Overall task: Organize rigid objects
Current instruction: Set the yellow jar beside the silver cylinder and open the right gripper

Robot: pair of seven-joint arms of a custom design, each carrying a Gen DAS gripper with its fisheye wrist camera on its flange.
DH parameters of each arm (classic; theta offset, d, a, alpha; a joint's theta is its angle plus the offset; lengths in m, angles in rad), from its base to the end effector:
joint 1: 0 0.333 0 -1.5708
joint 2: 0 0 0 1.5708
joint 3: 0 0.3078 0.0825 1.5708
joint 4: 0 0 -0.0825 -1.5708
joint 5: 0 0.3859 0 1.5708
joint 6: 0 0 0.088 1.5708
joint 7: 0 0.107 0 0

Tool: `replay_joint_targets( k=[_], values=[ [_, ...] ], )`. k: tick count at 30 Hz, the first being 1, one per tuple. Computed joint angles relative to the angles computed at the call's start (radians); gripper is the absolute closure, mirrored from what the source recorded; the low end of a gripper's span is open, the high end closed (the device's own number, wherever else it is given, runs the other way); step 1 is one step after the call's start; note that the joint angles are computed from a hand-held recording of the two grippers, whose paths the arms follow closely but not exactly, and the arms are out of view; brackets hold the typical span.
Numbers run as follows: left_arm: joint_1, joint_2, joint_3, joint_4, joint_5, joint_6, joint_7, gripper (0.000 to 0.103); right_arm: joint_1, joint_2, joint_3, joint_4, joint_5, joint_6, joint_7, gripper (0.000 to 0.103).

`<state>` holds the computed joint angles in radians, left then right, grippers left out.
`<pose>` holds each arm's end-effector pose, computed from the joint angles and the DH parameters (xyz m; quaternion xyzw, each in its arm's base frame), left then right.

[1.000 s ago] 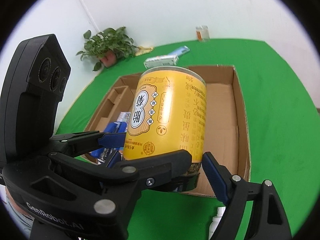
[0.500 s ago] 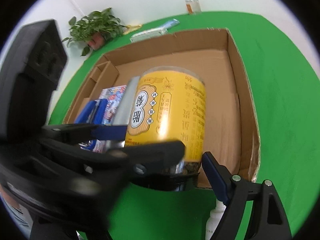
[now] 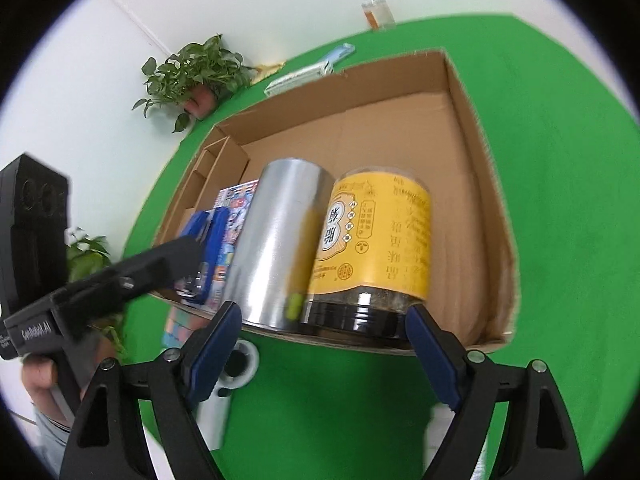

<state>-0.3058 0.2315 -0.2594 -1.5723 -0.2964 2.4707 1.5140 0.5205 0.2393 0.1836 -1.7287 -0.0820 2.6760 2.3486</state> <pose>0.5838 -0.3469 0.5797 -0.5494 0.7546 -0.3584 0.0140 0.5214 0.4311 0.5177 -0.6509 0.6743 -0.0261 0.3479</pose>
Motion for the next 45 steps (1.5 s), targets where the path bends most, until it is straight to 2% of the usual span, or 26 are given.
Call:
replay_joint_targets(
  k=[2, 4, 6, 8, 9, 10, 11, 13, 15, 19, 20, 23, 26, 29, 32, 35, 36, 39, 42, 43, 45],
  values=[
    [0.004, -0.07, 0.014, -0.107, 0.024, 0.089, 0.002, 0.02, 0.013, -0.005, -0.012, -0.005, -0.04, -0.013, 0.022, 0.055],
    [0.004, -0.124, 0.024, -0.194, 0.067, 0.175, -0.016, 0.02, 0.029, 0.001, -0.025, 0.01, -0.095, -0.041, 0.055, 0.071],
    [0.012, -0.18, 0.028, -0.284, 0.09, 0.253, -0.023, 0.02, 0.04, 0.007, -0.033, 0.02, -0.143, -0.043, 0.079, 0.072],
    [0.021, -0.217, 0.031, -0.344, 0.133, 0.293, -0.06, 0.028, 0.024, -0.002, -0.017, 0.0, -0.117, -0.009, 0.044, 0.072],
    [0.026, -0.23, 0.03, -0.358, 0.122, 0.285, -0.05, 0.046, 0.012, -0.008, -0.004, -0.015, -0.085, 0.017, 0.018, 0.072],
    [0.032, -0.23, 0.03, -0.357, 0.078, 0.258, -0.009, 0.055, 0.009, -0.011, -0.002, -0.025, -0.075, 0.041, 0.012, 0.071],
    [0.036, -0.231, 0.03, -0.359, 0.027, 0.239, 0.033, 0.055, 0.027, -0.015, -0.025, -0.024, -0.126, 0.034, 0.057, 0.069],
    [0.044, -0.24, 0.03, -0.385, 0.027, 0.242, 0.021, 0.055, 0.052, -0.016, -0.058, -0.014, -0.219, -0.001, 0.148, 0.066],
    [0.045, -0.237, 0.027, -0.392, 0.017, 0.235, 0.028, 0.054, 0.037, 0.0, -0.052, 0.009, -0.204, -0.029, 0.164, 0.066],
    [0.049, -0.219, 0.026, -0.386, -0.016, 0.214, 0.052, 0.053, 0.004, 0.066, -0.033, 0.091, -0.13, -0.073, 0.115, 0.06],
    [0.05, -0.213, 0.026, -0.381, -0.033, 0.2, 0.064, 0.053, -0.002, 0.085, -0.028, 0.115, -0.109, -0.085, 0.099, 0.051],
    [0.053, -0.198, 0.024, -0.376, -0.08, 0.18, 0.103, 0.053, -0.008, 0.114, -0.02, 0.143, -0.07, -0.09, 0.064, 0.043],
    [0.055, -0.2, 0.022, -0.381, -0.11, 0.173, 0.128, 0.053, 0.021, 0.121, -0.034, 0.172, -0.118, -0.145, 0.041, 0.043],
    [0.057, -0.197, 0.021, -0.381, -0.162, 0.153, 0.16, 0.053, 0.022, 0.108, -0.025, 0.172, -0.1, -0.188, 0.012, 0.043],
    [0.054, -0.202, 0.021, -0.39, -0.164, 0.163, 0.157, 0.053, 0.013, 0.083, -0.019, 0.131, -0.068, -0.158, 0.002, 0.043],
    [0.056, -0.196, 0.024, -0.377, -0.165, 0.137, 0.133, 0.053, -0.019, 0.022, 0.003, 0.01, 0.008, 0.016, -0.019, 0.043],
    [0.057, -0.194, 0.025, -0.371, -0.162, 0.125, 0.123, 0.053, -0.016, 0.005, 0.0, -0.017, 0.003, 0.049, -0.017, 0.043],
    [0.059, -0.187, 0.026, -0.355, -0.143, 0.1, 0.102, 0.053, 0.011, -0.032, -0.034, -0.058, -0.101, 0.064, 0.039, 0.043],
    [0.061, -0.186, 0.026, -0.354, -0.148, 0.092, 0.086, 0.053, 0.009, -0.041, -0.048, -0.073, -0.147, 0.05, 0.094, 0.043],
    [0.06, -0.187, 0.026, -0.356, -0.141, 0.09, 0.081, 0.053, 0.001, -0.039, -0.047, -0.075, -0.143, 0.05, 0.097, 0.044],
    [0.059, -0.19, 0.025, -0.36, -0.128, 0.091, 0.073, 0.053, -0.015, -0.038, -0.042, -0.085, -0.123, 0.056, 0.101, 0.056]
  ],
)
